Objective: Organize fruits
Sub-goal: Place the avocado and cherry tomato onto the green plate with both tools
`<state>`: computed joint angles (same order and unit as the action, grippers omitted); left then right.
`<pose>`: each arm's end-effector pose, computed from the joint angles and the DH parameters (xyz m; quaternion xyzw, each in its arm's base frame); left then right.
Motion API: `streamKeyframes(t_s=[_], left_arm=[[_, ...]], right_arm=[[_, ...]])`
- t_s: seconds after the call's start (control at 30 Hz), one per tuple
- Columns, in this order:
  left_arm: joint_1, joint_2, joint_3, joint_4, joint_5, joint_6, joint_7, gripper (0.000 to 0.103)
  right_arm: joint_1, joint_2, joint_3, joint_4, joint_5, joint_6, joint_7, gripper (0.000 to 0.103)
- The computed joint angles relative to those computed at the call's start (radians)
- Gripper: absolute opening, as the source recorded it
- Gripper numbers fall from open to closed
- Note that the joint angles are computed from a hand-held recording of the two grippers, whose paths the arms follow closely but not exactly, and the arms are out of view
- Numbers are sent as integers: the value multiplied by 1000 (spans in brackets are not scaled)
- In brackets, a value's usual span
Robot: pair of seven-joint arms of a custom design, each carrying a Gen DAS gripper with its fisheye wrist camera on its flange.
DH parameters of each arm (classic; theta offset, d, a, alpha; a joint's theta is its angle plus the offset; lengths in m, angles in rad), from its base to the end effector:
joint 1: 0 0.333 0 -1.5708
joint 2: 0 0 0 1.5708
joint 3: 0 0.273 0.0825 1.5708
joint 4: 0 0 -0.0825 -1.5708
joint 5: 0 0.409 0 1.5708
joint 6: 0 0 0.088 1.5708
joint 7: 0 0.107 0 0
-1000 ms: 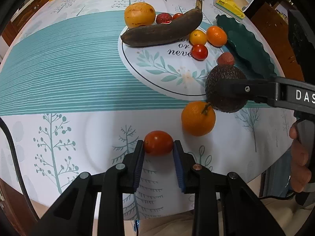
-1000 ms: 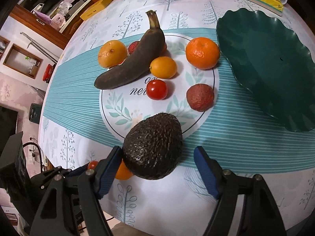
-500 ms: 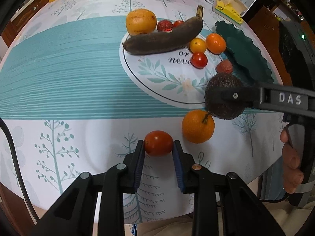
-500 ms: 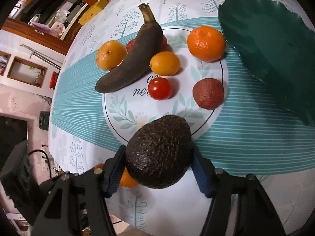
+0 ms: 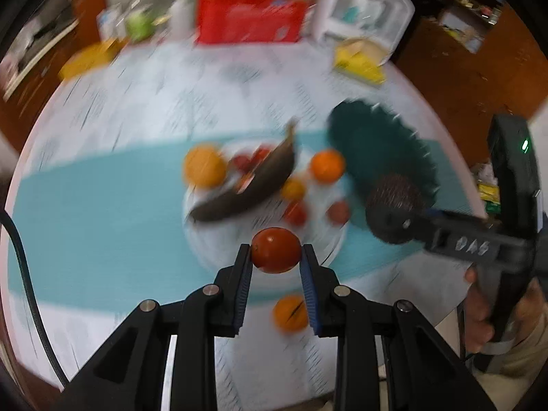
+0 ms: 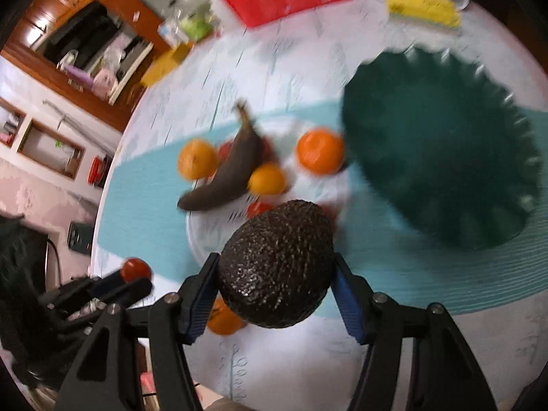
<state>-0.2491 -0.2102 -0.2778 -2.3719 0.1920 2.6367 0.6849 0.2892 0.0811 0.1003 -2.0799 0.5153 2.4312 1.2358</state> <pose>0.4613 -0.2746 0.3980 -0.7518 0.6117 -0.2200 0.1106 0.5580 0.2302 0.3603 -0.8032 0.5478 0.0520 0.2280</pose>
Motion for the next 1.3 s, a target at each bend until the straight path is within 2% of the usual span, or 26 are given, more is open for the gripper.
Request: streamKeyframes(t_s=[0.07, 0.2, 0.27, 0.37, 0.53, 0.67, 0.77, 0.87, 0.93, 1.0, 1.07, 1.1, 1.17, 1.3], left_arm=[[2, 78, 7, 100, 14, 8, 56, 26], [-9, 297, 22, 356, 36, 0, 173, 26], [-31, 416, 38, 499, 75, -21, 204, 26], [-53, 575, 52, 678, 47, -39, 270, 26], [-92, 855, 63, 1029, -25, -180, 381, 26], [-133, 1020, 81, 1244, -56, -291, 423, 26], [-157, 1110, 96, 1367, -69, -352, 437, 26], [-167, 1160, 106, 1436, -78, -396, 446, 27], [-176, 1197, 115, 1492, -80, -441, 445, 28], [-184, 1226, 124, 1537, -78, -483, 440, 35], [-186, 1235, 131, 1553, -79, -500, 423, 67], [-194, 1236, 145, 1555, -67, -509, 400, 72], [-180, 1198, 138, 1488, -72, -468, 387, 81], [-159, 1135, 127, 1383, -85, -411, 362, 92]], right_arm=[[-9, -5, -13, 0, -29, 44, 20, 63], [-29, 23, -45, 21, -189, 136, 138, 63], [-45, 47, -56, 38, -240, 161, 171, 63], [-61, 95, -72, 75, -336, 186, 232, 63], [-89, 178, -77, 156, -401, 166, 272, 63], [-99, 219, -68, 193, -413, 150, 274, 63], [-101, 240, -66, 213, -423, 140, 277, 63], [-101, 266, -66, 240, -433, 108, 277, 63], [-102, 264, -63, 231, -433, 125, 275, 64], [-99, 263, -64, 226, -442, 137, 276, 64], [-90, 258, -70, 219, -465, 154, 285, 64], [-83, 256, -76, 217, -487, 161, 293, 64], [-74, 242, -84, 196, -520, 187, 309, 65], [-89, 231, -74, 193, -504, 186, 299, 67]])
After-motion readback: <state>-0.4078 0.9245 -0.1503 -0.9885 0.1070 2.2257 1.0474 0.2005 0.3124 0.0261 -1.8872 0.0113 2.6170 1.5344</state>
